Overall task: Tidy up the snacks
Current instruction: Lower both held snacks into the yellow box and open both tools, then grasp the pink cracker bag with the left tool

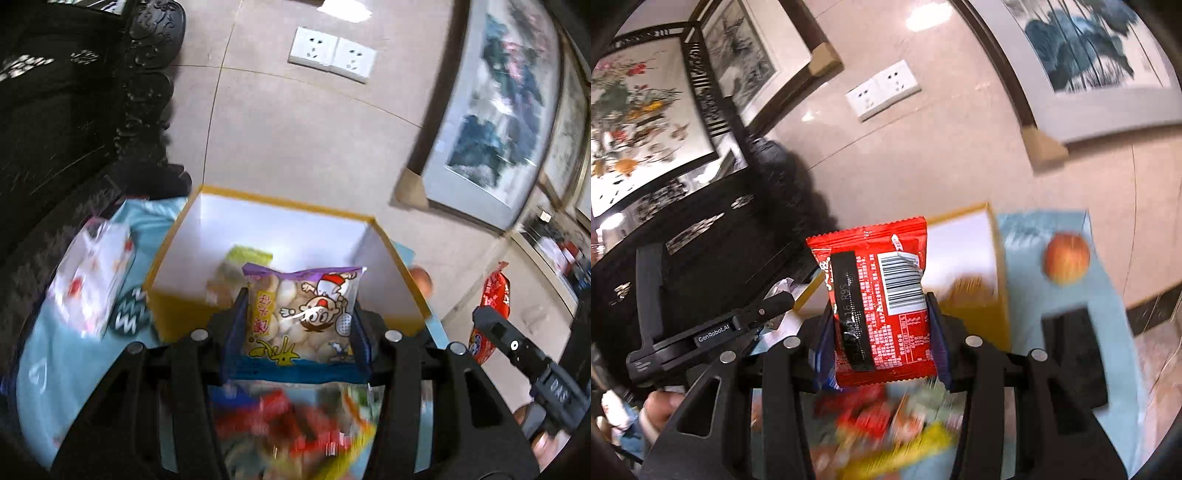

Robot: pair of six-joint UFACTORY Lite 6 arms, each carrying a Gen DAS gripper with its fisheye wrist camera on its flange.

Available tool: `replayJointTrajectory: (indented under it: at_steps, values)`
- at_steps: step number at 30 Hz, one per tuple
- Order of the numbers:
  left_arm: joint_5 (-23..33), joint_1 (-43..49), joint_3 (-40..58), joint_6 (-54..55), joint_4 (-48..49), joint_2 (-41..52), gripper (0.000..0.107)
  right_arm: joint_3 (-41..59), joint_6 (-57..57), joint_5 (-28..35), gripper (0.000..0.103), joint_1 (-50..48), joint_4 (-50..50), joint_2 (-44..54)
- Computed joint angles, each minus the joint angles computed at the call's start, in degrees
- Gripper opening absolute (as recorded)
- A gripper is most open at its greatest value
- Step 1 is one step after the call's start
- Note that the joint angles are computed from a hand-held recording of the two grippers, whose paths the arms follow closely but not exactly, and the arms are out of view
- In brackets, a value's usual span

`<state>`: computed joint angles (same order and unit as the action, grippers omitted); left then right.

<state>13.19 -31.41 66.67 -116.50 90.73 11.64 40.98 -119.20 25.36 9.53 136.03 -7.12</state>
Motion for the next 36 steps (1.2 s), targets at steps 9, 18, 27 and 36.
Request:
replayJointTrajectory:
  at_steps: [9, 18, 27, 36]
  values:
    - [7.07, 2.4, 37.88, 44.45, -41.77, 31.6, 0.095, 28.35, 12.55, -2.14, 0.072, -1.2, -4.97, 32.52]
    - [2.58, 3.62, 20.22, 41.63, -41.1, 19.99, 0.097, 15.49, 13.79, 2.22, 0.085, -2.82, -9.07, 21.7]
    - [8.91, 1.99, -19.76, 18.42, -20.5, -14.24, 0.1, -7.23, 12.45, 7.79, 0.097, -3.38, -7.46, 3.87]
    - [9.75, 6.47, -40.16, 8.55, -16.66, -23.29, 0.101, -14.92, 8.93, 12.58, 0.097, -1.68, -4.71, 5.15]
